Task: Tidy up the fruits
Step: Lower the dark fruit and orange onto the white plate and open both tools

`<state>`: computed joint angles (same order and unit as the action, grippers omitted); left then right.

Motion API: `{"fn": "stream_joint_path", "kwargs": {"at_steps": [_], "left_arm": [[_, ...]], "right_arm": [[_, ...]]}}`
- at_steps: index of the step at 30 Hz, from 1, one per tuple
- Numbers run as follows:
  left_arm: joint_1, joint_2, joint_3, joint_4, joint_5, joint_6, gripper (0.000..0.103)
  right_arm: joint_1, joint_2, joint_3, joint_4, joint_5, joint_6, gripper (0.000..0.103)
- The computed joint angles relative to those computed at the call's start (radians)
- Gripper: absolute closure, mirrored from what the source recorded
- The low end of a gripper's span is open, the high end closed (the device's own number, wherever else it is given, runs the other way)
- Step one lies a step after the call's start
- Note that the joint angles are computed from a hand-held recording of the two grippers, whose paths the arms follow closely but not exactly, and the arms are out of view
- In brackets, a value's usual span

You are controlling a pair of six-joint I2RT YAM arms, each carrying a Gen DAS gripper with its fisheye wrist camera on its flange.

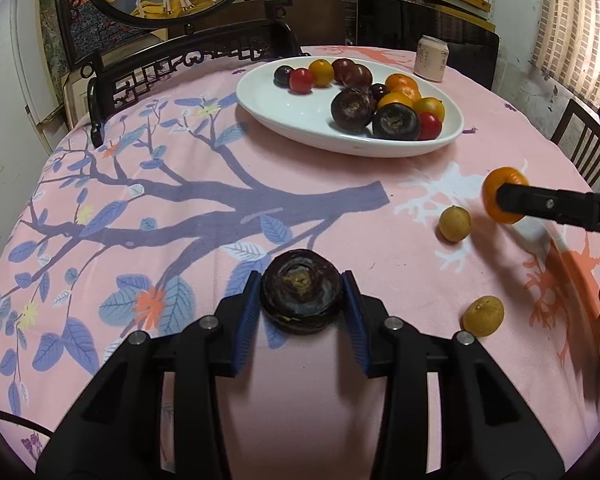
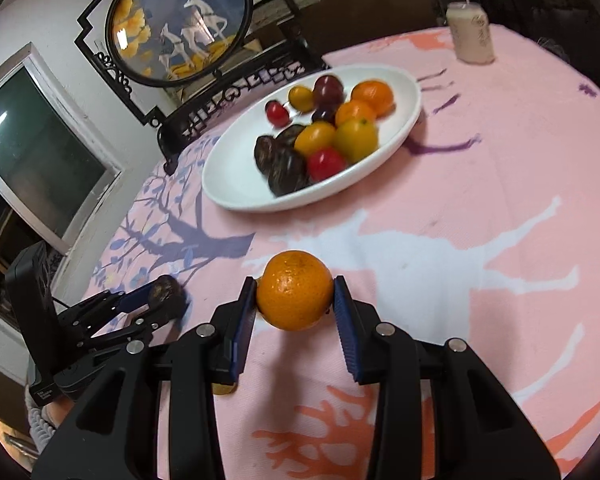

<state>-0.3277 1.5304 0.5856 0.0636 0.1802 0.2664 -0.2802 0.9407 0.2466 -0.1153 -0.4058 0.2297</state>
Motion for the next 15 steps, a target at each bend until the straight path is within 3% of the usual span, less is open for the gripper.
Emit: {"fn": "stream_joint_path", "kwargs": {"at_steps": [4, 7, 11, 15], "left_arm": [[-0.021, 0.024, 0.017, -0.010, -0.028, 0.001, 0.062], [-0.046, 0.032, 0.032, -0.016, -0.055, 0.001, 0.062], [-0.061, 0.034, 0.122, -0.065, -0.046, -0.033, 0.062], [-0.085, 0.063, 0.270, -0.102, -0.062, -0.092, 0.062]], "right_arm": [[0.019, 0.080, 0.005, 0.026, 0.048, 0.009, 0.064], [0.014, 0.041, 0.001, 0.018, 0.041, 0.012, 0.064], [-0.018, -0.009, 0.042, -0.016, 0.022, 0.017, 0.064], [-0.036, 0.070, 0.161, -0.016, 0.030, 0.024, 0.064]]}}
